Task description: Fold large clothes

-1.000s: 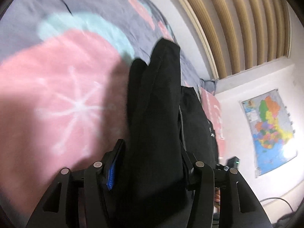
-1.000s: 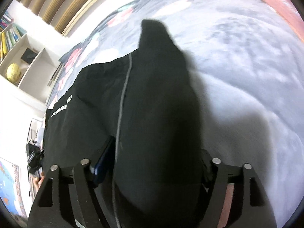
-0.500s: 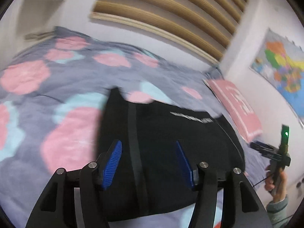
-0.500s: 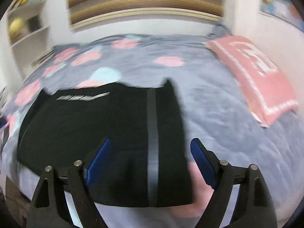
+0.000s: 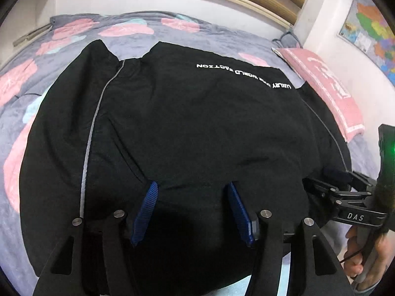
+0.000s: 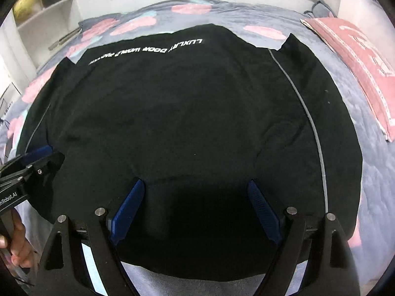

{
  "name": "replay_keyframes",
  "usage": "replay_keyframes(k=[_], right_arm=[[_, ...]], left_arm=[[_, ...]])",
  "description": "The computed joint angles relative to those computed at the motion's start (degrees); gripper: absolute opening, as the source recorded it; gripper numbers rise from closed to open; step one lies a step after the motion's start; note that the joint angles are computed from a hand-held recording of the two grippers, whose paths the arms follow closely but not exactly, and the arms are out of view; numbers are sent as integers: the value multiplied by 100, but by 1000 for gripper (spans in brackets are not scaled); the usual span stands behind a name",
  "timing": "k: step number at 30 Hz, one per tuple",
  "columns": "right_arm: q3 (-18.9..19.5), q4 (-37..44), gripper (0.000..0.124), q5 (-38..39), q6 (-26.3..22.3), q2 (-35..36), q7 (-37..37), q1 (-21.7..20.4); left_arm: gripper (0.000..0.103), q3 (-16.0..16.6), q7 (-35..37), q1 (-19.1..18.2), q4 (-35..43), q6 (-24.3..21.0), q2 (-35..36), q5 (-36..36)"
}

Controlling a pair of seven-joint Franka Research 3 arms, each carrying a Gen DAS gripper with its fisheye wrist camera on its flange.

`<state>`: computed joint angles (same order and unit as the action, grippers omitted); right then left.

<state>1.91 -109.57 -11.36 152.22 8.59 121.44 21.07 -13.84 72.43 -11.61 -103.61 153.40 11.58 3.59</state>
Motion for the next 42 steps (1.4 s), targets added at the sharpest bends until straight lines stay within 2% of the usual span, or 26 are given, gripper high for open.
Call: replay_keyframes(k=[4,9,12,16,18,20,23,25,29,33,36,42], right_arm=[[-49,1,88,-216,-94,-38,461,68],[-17,67,88,-355,-305,-275,615,23],[22,-25,89,-527,-93,-608,912,-63],[167,64,89,-328,282,-957,971,-254],[247,331,89,-478,232,-979,1043,-310],[344,574,90,-1073,88,-1081,1411,-347],[568,694,96,-2308,-86,-1280,2253,-391],[780,691,100,-3156,-358,-1422,2880,-418],[1068,629,100,-3979,-822,-1626,3372,-375],[1166,646,100,-4255,-1141,-1642,3475,-276],[1117,572,100,-4212,-1025,-1664,3492,-244],[1051,595,100,-3979,-929,-1539,3343,-203]], left_arm=[[67,60,-153,-79,-185,76,-170,285],[67,121,-641,-158,-370,105,-595,652],[67,224,-1472,-278,-211,-10,-781,1728],[67,143,-2174,-393,247,-760,-1052,2977],[67,83,-2494,-404,343,-746,-1221,3455],[67,19,-2810,-381,444,-664,-1401,3740],[67,-56,-2892,-340,480,-487,-1582,3725],[77,-153,-2994,-325,482,-690,-1711,3827],[78,-350,-3662,-247,318,-1018,-1914,4429],[78,-307,-3832,-175,-37,-818,-2166,4264],[78,-342,-4146,-43,-219,-629,-2281,4400],[78,-436,-4221,26,-245,-757,-2243,4578]])
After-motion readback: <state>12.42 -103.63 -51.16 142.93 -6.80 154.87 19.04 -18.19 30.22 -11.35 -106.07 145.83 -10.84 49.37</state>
